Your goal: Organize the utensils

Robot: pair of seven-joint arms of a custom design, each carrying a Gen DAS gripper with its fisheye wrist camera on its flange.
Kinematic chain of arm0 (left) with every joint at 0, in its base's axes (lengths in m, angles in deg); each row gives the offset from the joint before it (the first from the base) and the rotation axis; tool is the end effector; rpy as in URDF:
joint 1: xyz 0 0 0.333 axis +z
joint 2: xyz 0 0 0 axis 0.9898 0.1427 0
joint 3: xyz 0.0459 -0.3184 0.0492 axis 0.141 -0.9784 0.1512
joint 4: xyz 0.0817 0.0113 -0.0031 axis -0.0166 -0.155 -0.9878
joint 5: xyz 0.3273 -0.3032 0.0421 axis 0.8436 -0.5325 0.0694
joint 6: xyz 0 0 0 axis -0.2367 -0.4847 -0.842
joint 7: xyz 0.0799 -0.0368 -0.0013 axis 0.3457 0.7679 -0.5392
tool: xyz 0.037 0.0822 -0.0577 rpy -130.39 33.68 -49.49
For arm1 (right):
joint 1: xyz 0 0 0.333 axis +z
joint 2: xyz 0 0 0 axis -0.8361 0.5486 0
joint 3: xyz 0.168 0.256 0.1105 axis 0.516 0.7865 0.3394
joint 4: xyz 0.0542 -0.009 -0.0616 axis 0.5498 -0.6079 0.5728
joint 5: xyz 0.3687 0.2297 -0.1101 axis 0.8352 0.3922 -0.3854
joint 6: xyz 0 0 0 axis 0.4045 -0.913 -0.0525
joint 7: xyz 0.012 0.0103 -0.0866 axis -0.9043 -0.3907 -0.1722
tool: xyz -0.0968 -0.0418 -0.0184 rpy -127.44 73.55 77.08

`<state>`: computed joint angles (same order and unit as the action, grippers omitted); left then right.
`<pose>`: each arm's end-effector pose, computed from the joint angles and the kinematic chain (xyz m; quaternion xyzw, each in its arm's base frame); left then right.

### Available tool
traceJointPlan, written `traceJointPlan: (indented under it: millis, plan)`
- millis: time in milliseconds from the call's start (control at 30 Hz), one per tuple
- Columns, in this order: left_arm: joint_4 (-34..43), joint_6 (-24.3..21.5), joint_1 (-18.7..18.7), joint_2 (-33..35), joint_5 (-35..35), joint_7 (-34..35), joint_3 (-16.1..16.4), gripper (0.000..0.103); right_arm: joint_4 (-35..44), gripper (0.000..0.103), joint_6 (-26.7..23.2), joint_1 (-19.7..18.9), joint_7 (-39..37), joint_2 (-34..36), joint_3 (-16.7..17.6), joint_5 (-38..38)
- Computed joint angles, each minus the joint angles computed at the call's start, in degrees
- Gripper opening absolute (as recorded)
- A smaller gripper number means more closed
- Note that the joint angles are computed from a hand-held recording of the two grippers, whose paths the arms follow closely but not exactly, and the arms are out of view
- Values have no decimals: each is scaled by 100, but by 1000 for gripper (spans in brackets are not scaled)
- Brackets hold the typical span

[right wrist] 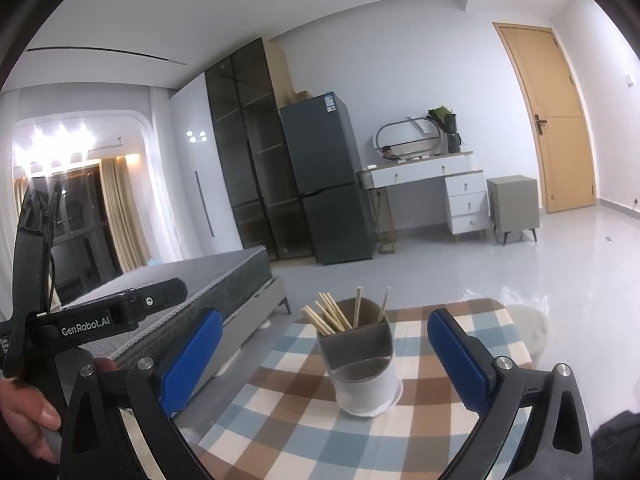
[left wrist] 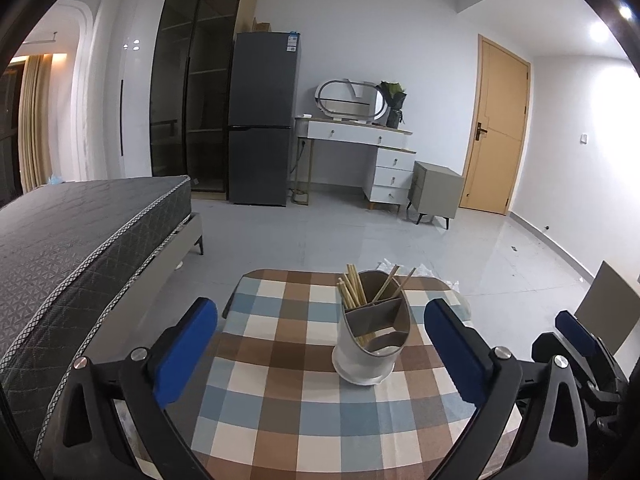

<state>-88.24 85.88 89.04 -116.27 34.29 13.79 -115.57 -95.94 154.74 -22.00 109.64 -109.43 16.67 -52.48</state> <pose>0.4371 -0.2210 0.6221 -0.6147 0.5904 -0.4096 0.3253 0.4254 0.0924 0.6159 -0.6019 0.5014 -0.2855 0.5521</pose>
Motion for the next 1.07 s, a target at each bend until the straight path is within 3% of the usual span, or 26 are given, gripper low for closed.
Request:
traceJointPlan:
  millis: [67, 233, 300, 800, 967, 1067]
  plan:
    - [-17, 5, -115, 15, -49, 65, 77, 101, -21, 103, 9, -79, 6, -7, 74, -3]
    - [-89, 93, 72, -117, 49, -59, -90, 101, -40, 103, 74, -276, 80, 1, 221, -28]
    - [-129, 188, -93, -98, -36, 64, 44, 101, -41, 103, 43, -261, 109, -16, 196, -35]
    - [-46, -146, -22, -148, -7, 46, -76, 101, -32, 103, 55, -421, 253, 24, 307, -116]
    - [-183, 190, -215, -144, -134, 79, 117, 101, -41, 103, 41, -429, 233, 33, 277, -136]
    - [-258, 293, -30, -228, -203, -44, -27, 101, -41, 103, -13, -444, 233, 62, 273, -112]
